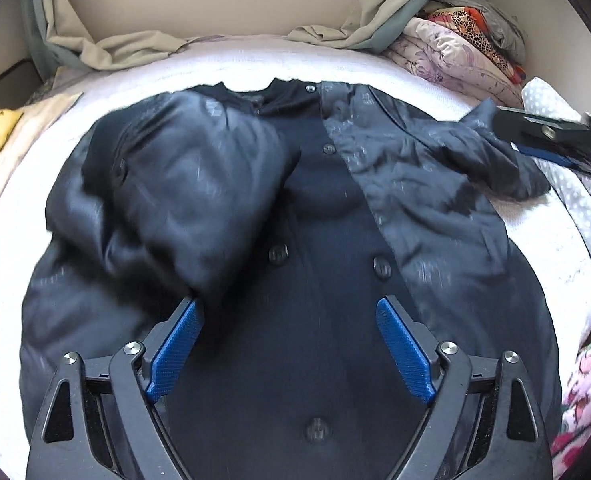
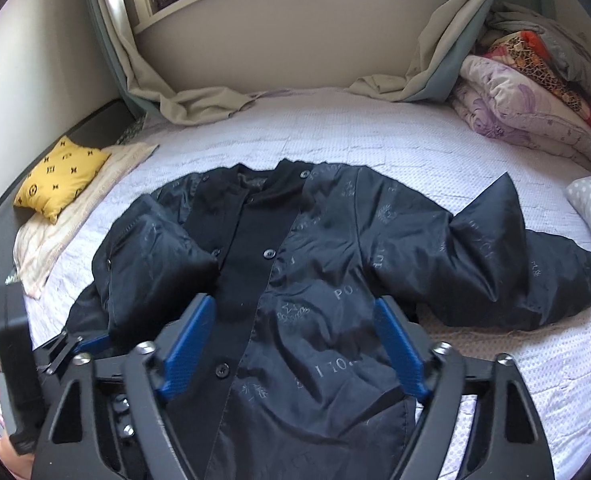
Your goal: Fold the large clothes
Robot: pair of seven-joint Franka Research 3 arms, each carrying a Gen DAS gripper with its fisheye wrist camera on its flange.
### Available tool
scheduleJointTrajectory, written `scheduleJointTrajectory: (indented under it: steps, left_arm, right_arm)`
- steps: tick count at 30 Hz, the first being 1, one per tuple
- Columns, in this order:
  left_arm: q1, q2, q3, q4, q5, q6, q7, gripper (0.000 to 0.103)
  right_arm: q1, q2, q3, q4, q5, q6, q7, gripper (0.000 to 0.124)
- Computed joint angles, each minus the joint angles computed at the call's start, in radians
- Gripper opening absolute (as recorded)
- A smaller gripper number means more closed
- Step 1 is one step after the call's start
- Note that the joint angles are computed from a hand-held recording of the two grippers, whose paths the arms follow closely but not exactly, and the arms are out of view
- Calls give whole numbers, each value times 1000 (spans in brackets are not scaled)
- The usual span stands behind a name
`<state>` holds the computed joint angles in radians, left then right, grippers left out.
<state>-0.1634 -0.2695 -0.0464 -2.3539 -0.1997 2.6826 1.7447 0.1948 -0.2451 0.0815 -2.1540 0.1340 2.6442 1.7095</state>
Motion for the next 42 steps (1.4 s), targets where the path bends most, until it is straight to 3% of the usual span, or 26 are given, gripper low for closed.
scheduleJointTrajectory:
  steps: [3,7,11,13,18,22,26,30,32,37,40,42]
  left_arm:
    - [6,-43,4,-44,9,7,4,91]
    - [59,-81,6,-70,72,8,-82,91]
    - [208,-77,-40,-52,266,12,-316,91]
    - [250,-62,-36,-29,327,-8,-413,91]
    - [246,-18,60,30,219,-69,-467,91]
    - [263,-8,75,41,186,-66,-481,91]
    - [260,-4,73,47,176,-61,-466,91]
    - [255,-11,54,39,191,-55,-467,91]
    - [255,-6,45,42,209,-52,-477,91]
    - [251,22,36,58,235,-53,-490,91]
    - [248,26,30,58,248,-53,-493,90]
    - [245,28,24,58,260,-54,-497,90]
  right_arm:
    - [15,12,0,11,12,-12,-31,68]
    - [36,40,19,47,-6,-18,-55,66]
    - [72,115,33,143,-10,-54,-80,66]
    - [94,164,43,203,-29,-68,-81,66]
    - [177,355,59,432,-125,-130,-25,73]
    - [253,474,35,559,-205,-179,30,83]
    - [312,544,6,611,-274,-238,55,83]
    - [362,548,-55,579,-438,-219,169,75]
    - [339,519,-63,535,-428,-176,226,65]
    - [301,402,-93,391,-542,-74,453,64]
    - [247,306,-78,276,-526,-27,528,65]
    - [208,258,-60,219,-444,-20,498,66]
